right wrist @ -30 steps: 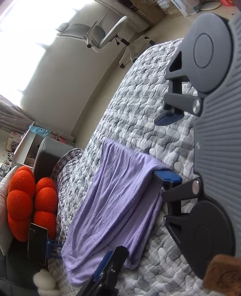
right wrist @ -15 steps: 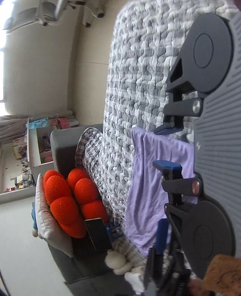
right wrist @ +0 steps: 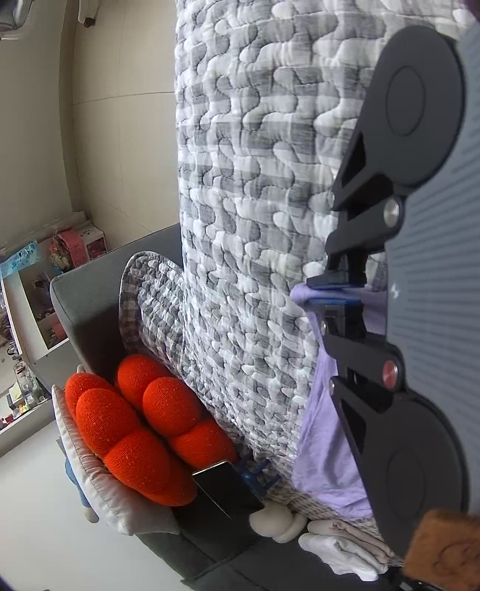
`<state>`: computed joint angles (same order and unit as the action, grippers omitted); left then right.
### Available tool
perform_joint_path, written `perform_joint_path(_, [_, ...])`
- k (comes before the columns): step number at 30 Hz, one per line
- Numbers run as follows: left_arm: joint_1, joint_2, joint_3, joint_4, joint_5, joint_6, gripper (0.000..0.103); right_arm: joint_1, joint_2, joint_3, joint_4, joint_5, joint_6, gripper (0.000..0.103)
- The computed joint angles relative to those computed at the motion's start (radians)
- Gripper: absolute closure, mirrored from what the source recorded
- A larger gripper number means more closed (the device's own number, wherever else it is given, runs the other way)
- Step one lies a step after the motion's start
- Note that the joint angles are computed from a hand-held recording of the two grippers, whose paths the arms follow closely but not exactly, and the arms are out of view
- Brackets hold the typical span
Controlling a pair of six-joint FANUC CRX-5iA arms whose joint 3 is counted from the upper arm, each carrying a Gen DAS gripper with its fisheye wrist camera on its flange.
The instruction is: Fold clothes
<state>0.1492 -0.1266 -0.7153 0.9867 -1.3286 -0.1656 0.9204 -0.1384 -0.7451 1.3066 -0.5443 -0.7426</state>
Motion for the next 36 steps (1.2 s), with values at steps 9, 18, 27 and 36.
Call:
perform_joint_path(9, [-0.004,-0.027,-0.037,0.028,0.02,-0.024,0.06,-0.014,0.019,-0.007,0.034,-0.029,-0.014,0.1])
perform_joint_path(18, [0.005,-0.036,-0.031,0.023,0.016,-0.01,0.057,0.042,0.044,0.021,0.007,-0.192,-0.006,0.089])
perform_joint_path(27, [0.164,-0.034,0.007,0.082,-0.051,0.037,0.048,0.227,-0.062,-0.035,-0.003,-0.328,-0.019,0.086])
perform_joint_path(36, [0.161,0.021,0.049,0.117,0.216,0.261,0.045,0.272,0.099,0.143,-0.17,-0.245,0.299,0.086])
